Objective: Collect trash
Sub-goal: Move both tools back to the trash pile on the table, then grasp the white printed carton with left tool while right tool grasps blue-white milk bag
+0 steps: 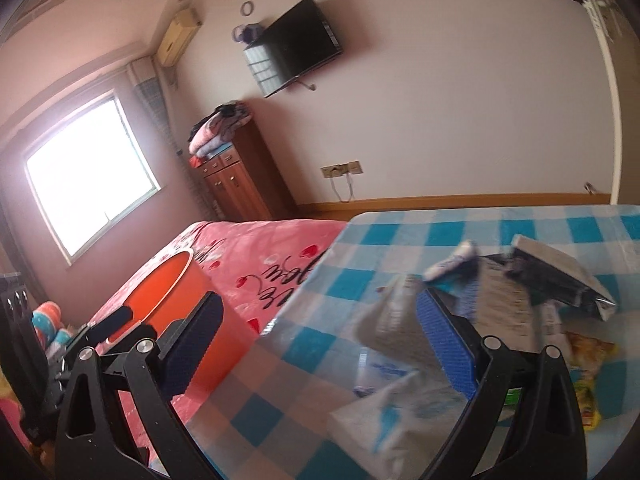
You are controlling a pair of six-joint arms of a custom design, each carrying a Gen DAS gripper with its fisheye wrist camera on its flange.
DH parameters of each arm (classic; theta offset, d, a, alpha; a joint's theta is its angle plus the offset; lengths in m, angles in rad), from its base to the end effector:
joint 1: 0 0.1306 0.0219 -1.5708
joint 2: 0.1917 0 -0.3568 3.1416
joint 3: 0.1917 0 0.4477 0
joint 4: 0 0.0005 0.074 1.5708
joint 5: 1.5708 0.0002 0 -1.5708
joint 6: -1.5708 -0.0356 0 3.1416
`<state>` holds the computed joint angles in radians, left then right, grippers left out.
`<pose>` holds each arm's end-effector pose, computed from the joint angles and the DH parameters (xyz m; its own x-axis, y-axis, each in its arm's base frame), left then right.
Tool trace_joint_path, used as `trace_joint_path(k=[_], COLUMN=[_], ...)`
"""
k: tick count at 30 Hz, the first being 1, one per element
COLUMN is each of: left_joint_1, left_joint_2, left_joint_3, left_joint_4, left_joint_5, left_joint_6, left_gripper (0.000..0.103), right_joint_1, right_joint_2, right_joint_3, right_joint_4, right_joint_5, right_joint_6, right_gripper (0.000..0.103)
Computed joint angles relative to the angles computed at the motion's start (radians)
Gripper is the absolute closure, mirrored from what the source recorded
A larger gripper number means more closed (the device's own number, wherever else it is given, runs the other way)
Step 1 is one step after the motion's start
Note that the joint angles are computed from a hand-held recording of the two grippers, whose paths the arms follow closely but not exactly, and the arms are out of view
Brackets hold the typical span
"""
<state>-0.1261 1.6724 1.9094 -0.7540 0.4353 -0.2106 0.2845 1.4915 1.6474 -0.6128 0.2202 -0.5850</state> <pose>0.6454 -0.0975 0.5246 -0.3797 0.2392 -0.8937 0.5697 0.8216 -0.0221 0.5798 0.1609 0.5065 -0.4004 0.4444 -0.8014 0.1623 0.8951 0.4152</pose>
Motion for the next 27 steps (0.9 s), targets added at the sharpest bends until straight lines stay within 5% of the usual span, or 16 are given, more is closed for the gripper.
trace_joint_path(k=[14,27], left_joint_1=[-0.119,-0.294], left_joint_2=[0.025,0.171], left_joint_3=[0.07,0.289], left_joint_4=[-0.139,-0.384], left_joint_5=[0.008,-0.096], left_joint_6=[-0.067,-0.244], left_gripper=[0.01,0.01], right_joint_1=[-0.141,-0.281], right_joint_2=[-0.166,-0.258], right_joint_3=[-0.202,-0.336], right_joint_4=[-0.015,-0.044], right_joint_5=[0.038,-0.064], right_joint_6=[-0.153,-0.314], right_gripper=[0.007,0.007])
